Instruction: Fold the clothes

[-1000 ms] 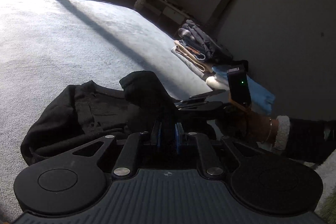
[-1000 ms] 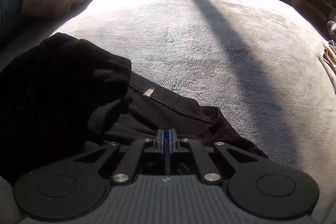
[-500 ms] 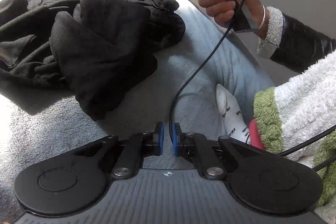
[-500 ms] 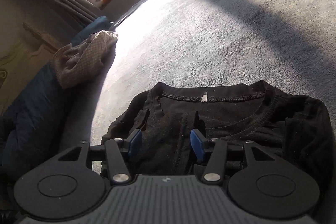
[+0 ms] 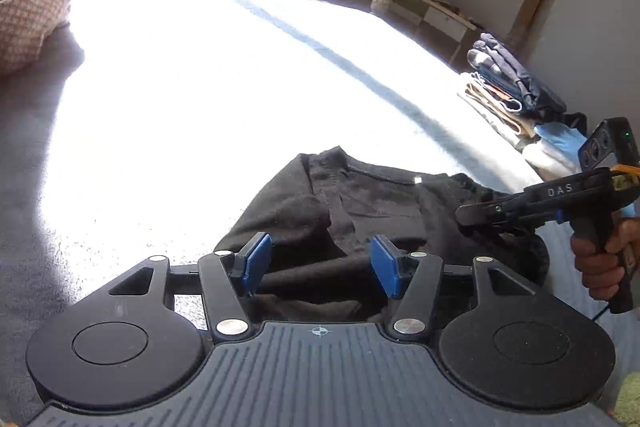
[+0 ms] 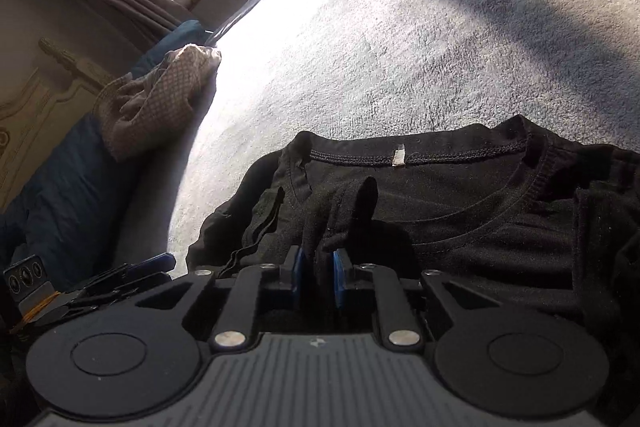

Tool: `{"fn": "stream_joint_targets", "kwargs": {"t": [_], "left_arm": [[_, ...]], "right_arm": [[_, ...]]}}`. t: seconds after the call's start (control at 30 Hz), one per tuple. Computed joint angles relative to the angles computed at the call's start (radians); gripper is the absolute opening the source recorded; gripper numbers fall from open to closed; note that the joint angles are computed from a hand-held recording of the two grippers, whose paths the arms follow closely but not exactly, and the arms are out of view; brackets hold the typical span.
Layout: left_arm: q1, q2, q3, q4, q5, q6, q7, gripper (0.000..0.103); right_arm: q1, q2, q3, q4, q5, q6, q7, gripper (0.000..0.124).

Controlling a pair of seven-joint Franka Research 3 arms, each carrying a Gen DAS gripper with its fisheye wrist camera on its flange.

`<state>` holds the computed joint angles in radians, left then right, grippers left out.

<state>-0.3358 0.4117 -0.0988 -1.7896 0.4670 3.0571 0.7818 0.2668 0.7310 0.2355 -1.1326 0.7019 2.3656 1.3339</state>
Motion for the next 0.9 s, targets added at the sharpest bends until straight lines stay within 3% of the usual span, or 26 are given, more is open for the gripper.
{"fn": "stream_joint_targets", "kwargs": {"t": [0.07, 0.17, 0.3, 0.33, 0.4, 0.43, 0.47, 0.53, 0.57, 0.67, 0.77, 0.8, 0.9], "left_arm": [[0.005, 0.034, -0.01, 0.063, 0.017, -0.064, 0.06, 0.071], [-0.007, 0.096, -0.016, 0.164, 0.048, -0.157, 0.153, 0.073], [-0.06, 0.172, 0.032, 0.278, 0.094, -0.266, 0.148, 0.072], [-0.06, 0.19, 0.032, 0.301, 0.089, -0.283, 0.138, 0.069], [-0.055, 0.222, 0.029, 0.345, 0.074, -0.311, 0.124, 0.051], [-0.049, 0.225, 0.029, 0.344, 0.068, -0.295, 0.109, 0.045], [-0.051, 0.223, 0.041, 0.335, 0.073, -0.269, 0.079, 0.03], [-0.066, 0.222, 0.073, 0.334, 0.09, -0.239, 0.008, 0.013], [-0.072, 0.219, 0.089, 0.331, 0.097, -0.223, -0.034, 0.009], [-0.085, 0.198, 0.139, 0.304, 0.125, -0.167, -0.174, 0.007], [-0.089, 0.172, 0.176, 0.272, 0.156, -0.133, -0.294, 0.007], [-0.074, 0.162, 0.168, 0.256, 0.153, -0.117, -0.315, 0.007], [0.03, 0.139, 0.063, 0.208, 0.055, -0.102, -0.278, 0.012]], "right_arm": [[-0.039, -0.022, 0.053, -0.032, 0.074, 0.004, -0.085, 0.01], [-0.096, -0.04, 0.126, -0.059, 0.211, -0.069, -0.246, 0.009], [-0.117, -0.028, 0.164, -0.043, 0.298, -0.301, -0.343, 0.008], [-0.108, -0.022, 0.161, -0.029, 0.29, -0.362, -0.354, 0.007], [-0.088, -0.026, 0.144, -0.027, 0.265, -0.461, -0.376, 0.007], [-0.076, -0.028, 0.134, -0.026, 0.247, -0.515, -0.384, 0.006], [-0.067, -0.024, 0.124, -0.017, 0.233, -0.571, -0.385, 0.002], [-0.047, -0.025, 0.1, -0.01, 0.206, -0.661, -0.389, 0.002], [-0.035, -0.03, 0.085, -0.011, 0.187, -0.696, -0.393, 0.002], [0.007, -0.052, 0.029, -0.015, 0.096, -0.768, -0.401, 0.002], [0.027, -0.054, -0.016, 0.01, 0.03, -0.782, -0.37, 0.004], [0.02, -0.053, -0.023, 0.02, 0.029, -0.781, -0.354, 0.005], [-0.009, -0.048, -0.034, 0.054, 0.049, -0.731, -0.329, 0.011]]}}
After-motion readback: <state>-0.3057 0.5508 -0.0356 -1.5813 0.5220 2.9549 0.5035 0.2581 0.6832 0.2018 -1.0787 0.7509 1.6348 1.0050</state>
